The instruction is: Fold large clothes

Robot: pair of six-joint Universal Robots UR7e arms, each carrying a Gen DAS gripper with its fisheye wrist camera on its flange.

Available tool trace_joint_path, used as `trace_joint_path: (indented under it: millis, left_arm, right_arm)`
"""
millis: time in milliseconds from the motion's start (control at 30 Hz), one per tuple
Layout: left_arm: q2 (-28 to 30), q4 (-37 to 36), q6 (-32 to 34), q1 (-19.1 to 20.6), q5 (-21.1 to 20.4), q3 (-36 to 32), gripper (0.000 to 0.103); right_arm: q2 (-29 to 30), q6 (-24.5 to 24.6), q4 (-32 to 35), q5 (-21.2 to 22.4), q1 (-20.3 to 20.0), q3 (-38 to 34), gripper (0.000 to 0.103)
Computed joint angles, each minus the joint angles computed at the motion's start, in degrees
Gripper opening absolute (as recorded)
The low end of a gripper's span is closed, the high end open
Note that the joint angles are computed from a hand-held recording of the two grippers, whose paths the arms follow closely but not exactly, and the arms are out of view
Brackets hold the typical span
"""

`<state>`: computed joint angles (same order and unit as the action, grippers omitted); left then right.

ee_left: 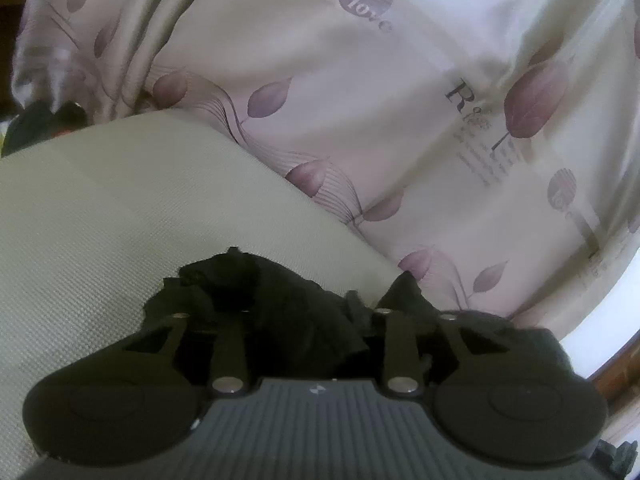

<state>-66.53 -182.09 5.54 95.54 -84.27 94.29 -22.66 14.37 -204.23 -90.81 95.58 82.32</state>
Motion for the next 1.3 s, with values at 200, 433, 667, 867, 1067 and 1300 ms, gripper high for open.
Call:
trace_joint_path:
  millis: [200,433,667,867,1067,1300]
  left_arm:
    - [-1.58,-10.0,-2.38,-1.07,-0.58,4.32,0.103]
    - [-4.47,-17.56,6.22,-3.92,-1.5,9.53,0.103]
    - [-2.82,-3.78,17.27,-10.99,9.27,7.38,0.059]
    - [4.7,7.5,16.72,-11.1,18.23,-2.86,0.026]
    - [8.61,11.04,13.19,-7.68,20.27,-7.93,0.017]
    - [10.27,10.47,10.18,-4.45,15.72,-9.24,0.011]
  right_arm:
    - [-2.17,-2.85,-6.6,-0.55,1.97,3.78,0.082]
    - [-4.38,-15.28,-15.93,-2.98,5.84,7.1,0.097]
    - [0.61,-30.76,0.8,-18.45,10.7,-5.63,0.068]
    - [6.49,-36.21,11.53,-26.33,11.19,-17.05,0.063]
    - [10.8,-38.94,22.96,-34.23,10.9,-23.54,0.062]
    - [10.42,-31.28,29.06,-33.47,9.37,-23.57,0.064]
